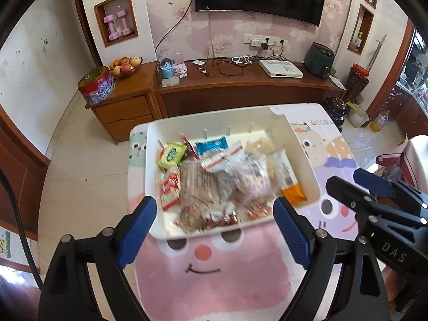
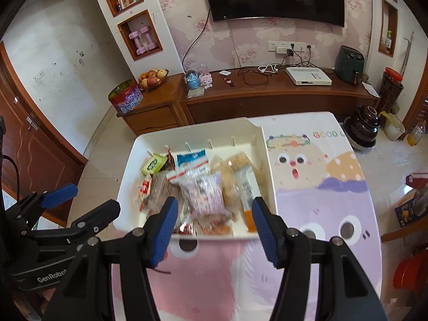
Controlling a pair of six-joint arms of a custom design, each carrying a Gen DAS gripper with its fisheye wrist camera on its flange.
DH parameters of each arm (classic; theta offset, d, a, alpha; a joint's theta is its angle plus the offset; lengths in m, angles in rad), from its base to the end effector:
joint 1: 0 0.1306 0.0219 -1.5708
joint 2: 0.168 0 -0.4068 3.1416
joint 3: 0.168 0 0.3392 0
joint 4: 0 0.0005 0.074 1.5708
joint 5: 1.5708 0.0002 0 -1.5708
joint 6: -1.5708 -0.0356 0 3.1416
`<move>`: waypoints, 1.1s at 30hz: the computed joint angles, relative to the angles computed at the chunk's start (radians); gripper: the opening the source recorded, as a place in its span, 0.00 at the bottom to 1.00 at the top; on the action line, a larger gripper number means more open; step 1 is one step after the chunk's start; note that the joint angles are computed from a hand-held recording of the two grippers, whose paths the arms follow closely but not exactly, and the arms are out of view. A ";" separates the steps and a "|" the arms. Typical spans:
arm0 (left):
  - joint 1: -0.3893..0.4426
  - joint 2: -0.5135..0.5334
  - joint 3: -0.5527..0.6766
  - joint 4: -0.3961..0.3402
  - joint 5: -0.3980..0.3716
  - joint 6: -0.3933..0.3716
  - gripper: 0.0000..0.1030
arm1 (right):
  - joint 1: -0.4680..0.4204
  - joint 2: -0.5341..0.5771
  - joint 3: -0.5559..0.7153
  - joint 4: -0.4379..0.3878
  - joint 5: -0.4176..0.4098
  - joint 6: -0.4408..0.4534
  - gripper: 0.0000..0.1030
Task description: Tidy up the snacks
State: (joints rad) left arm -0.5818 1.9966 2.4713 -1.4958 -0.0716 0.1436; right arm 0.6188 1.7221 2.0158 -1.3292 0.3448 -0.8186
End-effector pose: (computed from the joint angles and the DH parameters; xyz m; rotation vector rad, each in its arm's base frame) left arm 0.5093 -0.3325 0.5293 0.5390 2.5412 -0.1729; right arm 0.4381 0.2966 0.5225 0.3705 2.4912 0.1245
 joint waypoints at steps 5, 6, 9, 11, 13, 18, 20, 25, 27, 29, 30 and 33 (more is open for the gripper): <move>-0.039 -0.145 -0.224 0.078 -0.012 0.049 0.86 | 0.058 -0.081 -0.108 -0.002 0.030 -0.061 0.56; -0.046 -0.167 -0.255 0.085 -0.013 0.059 0.86 | 0.070 -0.096 -0.124 -0.005 0.033 -0.070 0.56; -0.073 -0.241 -0.356 0.111 -0.026 0.095 0.86 | 0.109 -0.138 -0.164 -0.014 0.040 -0.092 0.56; -0.086 -0.280 -0.406 0.119 -0.031 0.123 0.86 | 0.137 -0.159 -0.181 -0.032 0.052 -0.116 0.56; -0.102 -0.315 -0.447 0.121 -0.035 0.155 0.86 | 0.159 -0.184 -0.202 -0.045 0.055 -0.140 0.56; -0.151 -0.384 -0.525 0.106 -0.064 0.225 0.86 | 0.225 -0.243 -0.239 -0.089 0.076 -0.203 0.56; -0.172 -0.406 -0.549 0.099 -0.070 0.253 0.86 | 0.249 -0.255 -0.238 -0.120 0.103 -0.217 0.56; -0.210 -0.433 -0.559 0.075 -0.121 0.299 0.86 | 0.298 -0.276 -0.218 -0.190 0.171 -0.251 0.56; -0.219 -0.445 -0.563 0.079 -0.137 0.307 0.86 | 0.316 -0.278 -0.209 -0.212 0.178 -0.263 0.56; -0.232 -0.457 -0.567 0.081 -0.161 0.316 0.86 | 0.326 -0.282 -0.210 -0.219 0.175 -0.268 0.56; -0.238 -0.464 -0.570 0.083 -0.170 0.319 0.86 | 0.333 -0.283 -0.209 -0.224 0.176 -0.272 0.56; -0.252 -0.471 -0.564 0.084 -0.193 0.315 0.86 | 0.346 -0.281 -0.205 -0.233 0.181 -0.280 0.56</move>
